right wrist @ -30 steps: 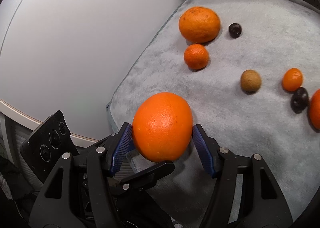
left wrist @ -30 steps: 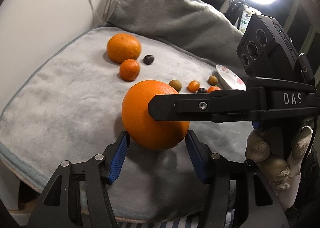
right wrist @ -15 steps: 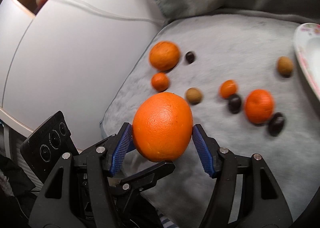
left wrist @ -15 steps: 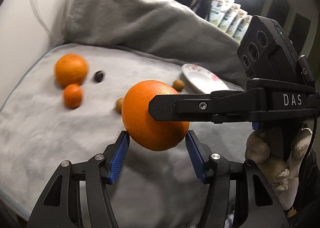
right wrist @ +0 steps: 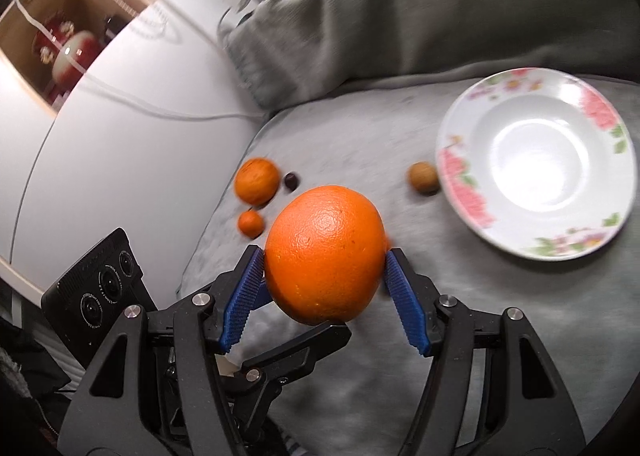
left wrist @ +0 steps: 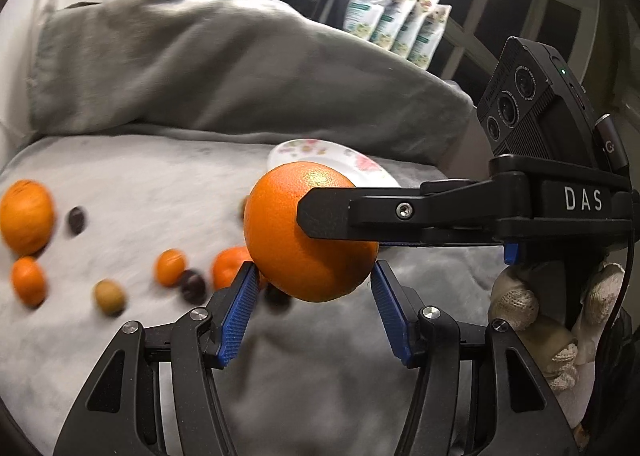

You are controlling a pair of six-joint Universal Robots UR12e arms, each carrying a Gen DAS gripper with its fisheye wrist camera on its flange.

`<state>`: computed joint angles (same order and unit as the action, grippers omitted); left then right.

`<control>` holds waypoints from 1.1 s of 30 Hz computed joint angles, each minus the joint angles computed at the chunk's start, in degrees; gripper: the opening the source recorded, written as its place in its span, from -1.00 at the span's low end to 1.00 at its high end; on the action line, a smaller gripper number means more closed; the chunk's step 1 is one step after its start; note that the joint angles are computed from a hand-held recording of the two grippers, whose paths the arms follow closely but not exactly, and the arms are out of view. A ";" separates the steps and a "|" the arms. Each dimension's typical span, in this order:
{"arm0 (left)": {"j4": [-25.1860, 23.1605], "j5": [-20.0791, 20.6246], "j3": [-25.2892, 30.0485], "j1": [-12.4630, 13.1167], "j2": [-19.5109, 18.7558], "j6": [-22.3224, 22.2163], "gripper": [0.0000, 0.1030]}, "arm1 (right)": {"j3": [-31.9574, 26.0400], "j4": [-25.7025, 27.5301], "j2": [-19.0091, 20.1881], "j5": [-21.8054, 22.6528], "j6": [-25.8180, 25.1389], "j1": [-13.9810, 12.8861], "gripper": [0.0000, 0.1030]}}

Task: Organize fruits
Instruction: 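Carry the large orange with the right tool onto the white plate, then open the right tool and move it to a small mandarin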

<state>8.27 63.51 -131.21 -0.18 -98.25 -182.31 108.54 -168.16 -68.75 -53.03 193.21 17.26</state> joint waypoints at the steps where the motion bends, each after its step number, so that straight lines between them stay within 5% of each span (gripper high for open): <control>1: -0.34 -0.02 0.54 -0.40 -0.33 0.18 0.12 | 0.34 -0.32 -0.19 -0.12 0.46 -0.29 0.28; 12: -3.39 -0.15 5.37 -3.53 -3.75 1.21 0.10 | 1.69 -1.71 -0.45 -0.71 4.30 -3.73 0.28; 19: -2.18 2.21 6.82 -4.79 -4.89 1.50 0.09 | 2.18 -4.64 -0.67 -5.24 7.87 -4.40 0.28; 33: -2.10 3.66 5.49 -2.86 -3.36 1.11 0.09 | 5.77 -13.53 -3.15 -11.87 9.96 -4.89 0.36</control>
<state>6.17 67.17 -125.72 -3.04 -101.61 -181.21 114.31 -181.69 -71.90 -64.90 203.16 12.37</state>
